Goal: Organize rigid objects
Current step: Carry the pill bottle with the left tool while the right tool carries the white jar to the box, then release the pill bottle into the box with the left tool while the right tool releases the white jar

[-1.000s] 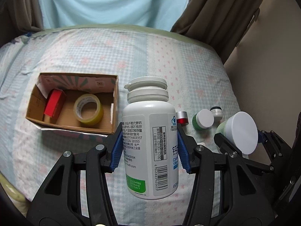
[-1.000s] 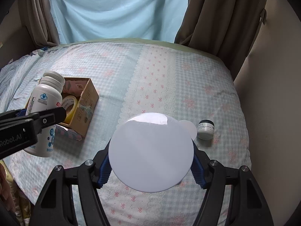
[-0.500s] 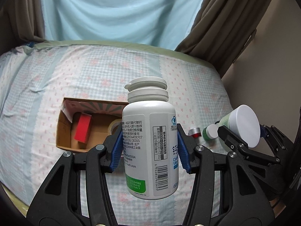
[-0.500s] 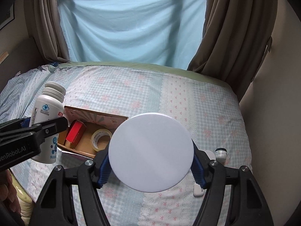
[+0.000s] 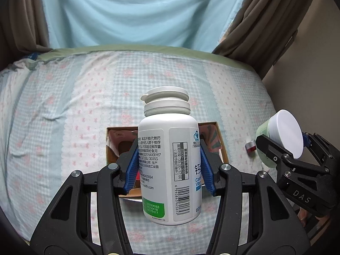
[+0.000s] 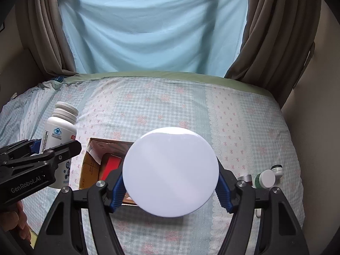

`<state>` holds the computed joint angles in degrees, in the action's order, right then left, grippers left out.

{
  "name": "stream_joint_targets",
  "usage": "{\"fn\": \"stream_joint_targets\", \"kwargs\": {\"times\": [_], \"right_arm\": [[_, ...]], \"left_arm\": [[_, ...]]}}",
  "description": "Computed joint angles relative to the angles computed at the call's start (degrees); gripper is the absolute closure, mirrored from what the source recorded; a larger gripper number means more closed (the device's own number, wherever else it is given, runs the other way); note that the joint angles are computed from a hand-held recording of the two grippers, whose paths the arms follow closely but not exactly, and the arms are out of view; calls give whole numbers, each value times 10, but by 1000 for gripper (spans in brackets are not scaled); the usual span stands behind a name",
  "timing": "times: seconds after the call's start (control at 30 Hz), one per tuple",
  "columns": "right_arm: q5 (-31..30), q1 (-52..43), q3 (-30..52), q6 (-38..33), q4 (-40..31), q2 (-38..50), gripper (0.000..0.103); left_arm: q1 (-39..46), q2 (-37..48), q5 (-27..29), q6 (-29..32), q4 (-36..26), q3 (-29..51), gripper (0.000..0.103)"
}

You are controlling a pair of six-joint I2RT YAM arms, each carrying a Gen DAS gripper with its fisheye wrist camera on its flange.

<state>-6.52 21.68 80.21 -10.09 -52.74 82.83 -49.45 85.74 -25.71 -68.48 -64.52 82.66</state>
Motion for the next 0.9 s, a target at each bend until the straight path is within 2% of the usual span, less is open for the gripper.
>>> {"fn": "stream_joint_targets", "kwargs": {"times": [0.23,0.47,0.67,0.9], "right_arm": [[18,59,8,30,21,64,37],[13,63,3,43,48,154,37],[3,32,4,52,64,238,37],[12,-5,16,43,69,313,37]], "left_arm": [[66,-33,55,42,82,-121,56],[123,5,131,84,187,-213,56],[147,94,191,111,263,-217,56],[151,214,239,141,303,-167,56]]}}
